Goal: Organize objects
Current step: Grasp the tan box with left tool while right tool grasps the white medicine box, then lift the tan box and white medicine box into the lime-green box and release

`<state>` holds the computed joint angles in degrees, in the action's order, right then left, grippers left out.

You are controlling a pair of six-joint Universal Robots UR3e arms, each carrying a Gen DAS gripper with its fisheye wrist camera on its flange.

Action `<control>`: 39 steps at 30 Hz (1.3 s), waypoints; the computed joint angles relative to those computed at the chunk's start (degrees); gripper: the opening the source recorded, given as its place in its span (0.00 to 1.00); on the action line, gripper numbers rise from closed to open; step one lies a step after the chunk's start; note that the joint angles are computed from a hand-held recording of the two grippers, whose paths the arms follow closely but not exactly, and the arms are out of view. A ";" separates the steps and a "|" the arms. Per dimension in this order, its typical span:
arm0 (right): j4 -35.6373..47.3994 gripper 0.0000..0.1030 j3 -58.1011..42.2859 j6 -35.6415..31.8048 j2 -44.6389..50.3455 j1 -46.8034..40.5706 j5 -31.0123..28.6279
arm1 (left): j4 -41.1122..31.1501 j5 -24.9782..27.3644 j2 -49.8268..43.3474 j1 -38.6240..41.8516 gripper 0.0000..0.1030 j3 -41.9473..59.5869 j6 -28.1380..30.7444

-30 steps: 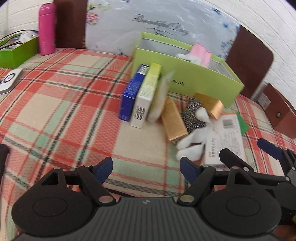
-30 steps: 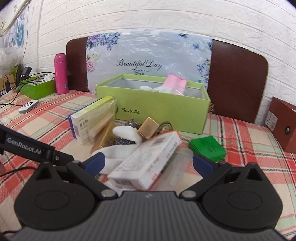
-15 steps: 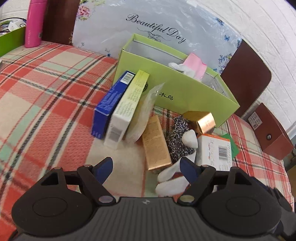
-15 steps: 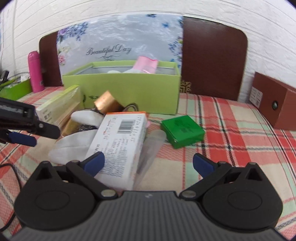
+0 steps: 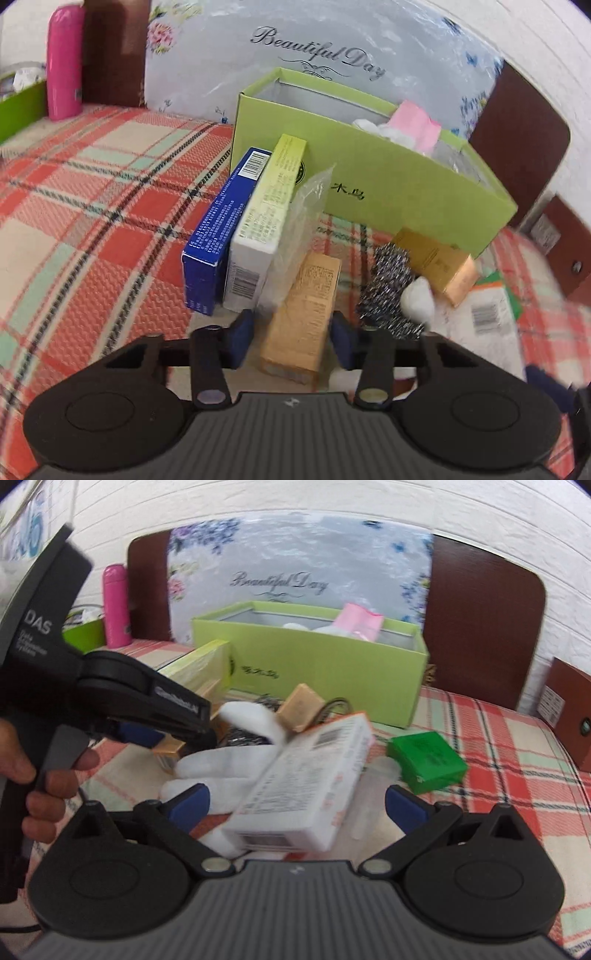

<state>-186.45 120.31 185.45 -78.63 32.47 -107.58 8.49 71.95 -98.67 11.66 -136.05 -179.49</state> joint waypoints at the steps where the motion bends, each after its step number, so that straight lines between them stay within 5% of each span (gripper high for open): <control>1: 0.06 0.99 -0.77 -0.57 1.17 0.77 -1.33 | -0.35 -0.66 0.62 0.67 0.37 -0.64 1.47; 4: 1.02 0.96 -1.80 -1.73 2.47 2.01 -6.41 | -5.30 -3.78 5.70 4.02 0.36 -3.22 5.21; 10: 2.86 0.96 3.53 0.88 -4.14 -2.03 -6.90 | -19.71 -10.20 22.07 12.27 0.35 -11.30 15.14; 15: -1.79 0.96 -0.49 -6.90 0.67 1.91 -10.99 | -19.54 -10.34 23.39 12.41 0.35 -12.23 14.61; 19: -2.99 0.89 -5.70 -14.75 6.96 4.94 -15.25 | -18.22 -10.27 23.11 12.26 0.47 -12.52 14.19; 24: 1.05 0.65 -6.76 -12.14 7.42 2.98 -12.52 | -17.53 -10.07 22.03 12.12 0.47 -12.54 14.28; 27: 0.73 0.64 -1.37 -8.06 1.12 -0.12 -6.95 | -17.61 -10.24 21.83 12.09 0.43 -12.46 15.55; 29: 3.55 0.64 3.28 -4.55 -6.78 -4.32 0.88 | -20.40 -10.64 23.01 12.28 0.32 -11.99 18.63; 33: 17.29 0.64 12.01 -3.60 -24.86 -18.38 24.97 | -33.17 -14.31 30.93 15.45 0.32 -12.30 28.43; 39: 13.75 0.70 11.31 -1.55 -20.45 -12.94 15.18 | -25.58 -11.32 26.55 11.65 0.32 -12.30 24.29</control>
<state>-172.70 131.62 183.90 -99.08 19.53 -92.41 -17.09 60.63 -72.11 23.31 -148.35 -155.21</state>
